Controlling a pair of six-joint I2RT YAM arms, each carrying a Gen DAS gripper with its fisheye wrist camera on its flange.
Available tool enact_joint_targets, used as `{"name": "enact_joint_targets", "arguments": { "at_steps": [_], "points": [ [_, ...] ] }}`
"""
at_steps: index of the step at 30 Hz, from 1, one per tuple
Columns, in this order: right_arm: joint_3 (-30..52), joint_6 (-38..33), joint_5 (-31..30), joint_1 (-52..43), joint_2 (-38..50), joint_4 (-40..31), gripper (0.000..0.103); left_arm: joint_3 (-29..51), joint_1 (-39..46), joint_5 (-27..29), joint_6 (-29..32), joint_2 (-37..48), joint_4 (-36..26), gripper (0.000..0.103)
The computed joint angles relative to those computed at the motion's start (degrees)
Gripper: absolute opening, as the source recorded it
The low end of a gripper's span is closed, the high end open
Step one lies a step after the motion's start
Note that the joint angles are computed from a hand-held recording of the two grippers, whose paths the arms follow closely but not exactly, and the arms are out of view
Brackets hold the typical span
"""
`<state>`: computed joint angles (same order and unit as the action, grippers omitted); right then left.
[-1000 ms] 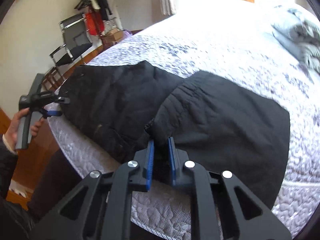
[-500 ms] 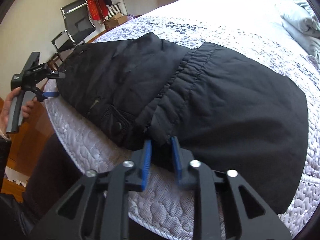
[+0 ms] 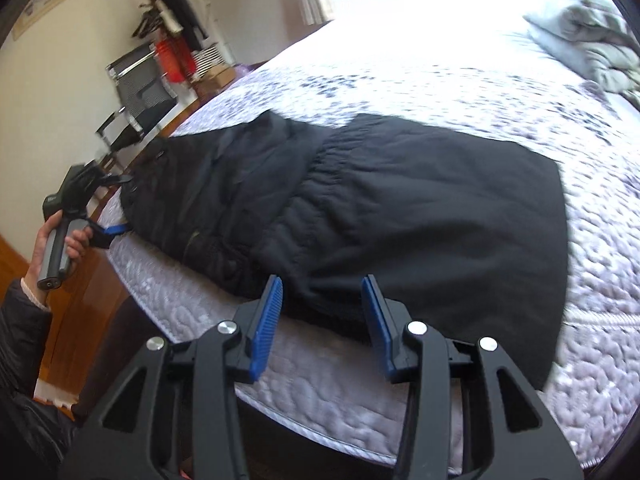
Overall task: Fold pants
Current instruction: 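Open the right gripper and release the folded leg end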
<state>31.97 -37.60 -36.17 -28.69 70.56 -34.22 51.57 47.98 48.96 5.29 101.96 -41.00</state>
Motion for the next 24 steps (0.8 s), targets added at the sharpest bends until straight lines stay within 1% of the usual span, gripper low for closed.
{"name": "enact_joint_targets", "arguments": {
  "at_steps": [2, 5, 7, 11, 13, 15, 16, 17, 18, 20, 24],
  "points": [
    [1.0, -1.8, -0.1, -4.0, 1.2, -0.6, 0.044, 1.1, 0.5, 1.5, 0.1, 1.8, -0.6, 0.099],
    [2.2, -3.8, -0.5, -8.7, 3.2, -1.2, 0.044, 1.2, 1.5, 2.6, -0.8, 4.4, 0.7, 0.099],
    [2.7, -4.5, -0.3, -10.6, 4.0, -1.1, 0.044, 1.3, 2.4, 5.5, -0.9, 6.5, 1.5, 0.099],
    [3.4, -4.6, -0.4, -12.6, 5.4, -0.8, 0.044, 2.1, 2.9, 8.4, -3.6, 9.0, 3.8, 0.099],
    [3.7, -4.2, -0.4, -12.7, 5.8, -0.3, 0.044, 1.5, 3.1, 11.0, -5.8, 9.5, 6.8, 0.099],
    [3.8, -3.9, -0.4, -12.4, 6.0, -0.1, 0.044, 0.5, 3.2, 15.5, -7.6, 10.1, 10.6, 0.099],
    [3.7, -3.7, -0.2, -12.1, 5.8, 0.0, 0.044, -0.3, 3.0, 16.9, -8.9, 10.1, 13.0, 0.099],
    [3.3, -3.3, -0.1, -11.7, 5.3, 0.1, 0.044, -1.8, 2.2, 17.6, -11.6, 9.7, 17.2, 0.099],
    [3.2, -3.0, 0.0, -11.1, 5.0, 0.2, 0.044, -2.8, 1.7, 17.4, -13.8, 9.8, 20.7, 0.099],
    [2.9, -2.6, 0.5, -10.1, 4.6, 0.5, 0.044, -4.1, 0.8, 16.1, -16.5, 9.5, 24.4, 0.099],
    [2.2, -1.7, 1.6, -8.2, 3.6, 1.1, 0.045, -4.4, -0.5, 13.6, -16.9, 8.1, 25.4, 0.098]
  ]
}}
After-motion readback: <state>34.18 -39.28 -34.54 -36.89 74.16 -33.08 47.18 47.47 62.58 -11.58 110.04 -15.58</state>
